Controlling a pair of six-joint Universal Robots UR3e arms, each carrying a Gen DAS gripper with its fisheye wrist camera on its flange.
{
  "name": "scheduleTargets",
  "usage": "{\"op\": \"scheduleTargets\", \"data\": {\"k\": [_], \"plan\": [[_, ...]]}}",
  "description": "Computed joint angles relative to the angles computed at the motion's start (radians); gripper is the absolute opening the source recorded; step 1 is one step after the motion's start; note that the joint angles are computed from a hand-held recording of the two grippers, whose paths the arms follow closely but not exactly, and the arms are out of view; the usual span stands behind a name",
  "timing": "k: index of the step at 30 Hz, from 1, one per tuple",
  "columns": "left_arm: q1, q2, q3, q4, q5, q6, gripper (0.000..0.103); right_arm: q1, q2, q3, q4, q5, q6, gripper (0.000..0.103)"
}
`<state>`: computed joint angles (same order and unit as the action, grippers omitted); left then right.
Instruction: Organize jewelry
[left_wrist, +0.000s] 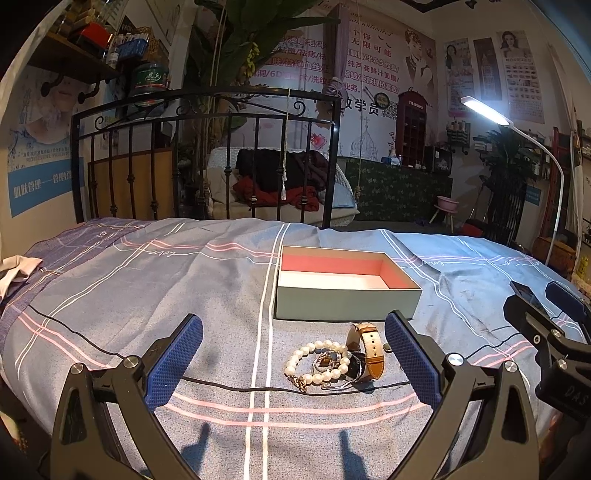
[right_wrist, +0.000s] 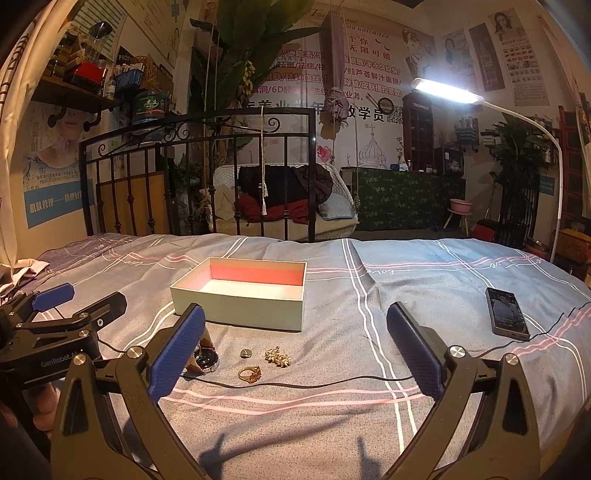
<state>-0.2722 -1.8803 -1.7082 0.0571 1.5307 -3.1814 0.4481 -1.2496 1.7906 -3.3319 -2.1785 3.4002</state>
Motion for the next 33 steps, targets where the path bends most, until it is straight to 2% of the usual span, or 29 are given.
{"op": "scheduleTargets", "data": {"k": [17,23,28,31,33], "plan": [[0.010,0.013,-0.010,-0.007,-0.020,-0.009,0.096,0.014,-0.013,-0.005,0.032,-0.023,0.003,0.097],[0.012,-0.011,0.036,-0.036,-0.022,-0.022,0.096,0.005,-0.012,-0.031,0.056,-0.006,-0.033,0.097],[0.011,-0.027,0.092,-0.105,-0.008,-0.002,0.096,-0.028,-0.003,-0.057,0.092,0.053,-0.034,0.097],[0.042,-0.010,0.128,-0.224,-0.054,0.028,0.096,-0.050,-0.003,-0.084,0.155,0.081,-0.044,0.097],[0.057,-0.011,0.167,-0.324,-0.045,0.037,0.096,-0.072,-0.004,-0.109,0.218,0.115,-0.053,0.097]]}}
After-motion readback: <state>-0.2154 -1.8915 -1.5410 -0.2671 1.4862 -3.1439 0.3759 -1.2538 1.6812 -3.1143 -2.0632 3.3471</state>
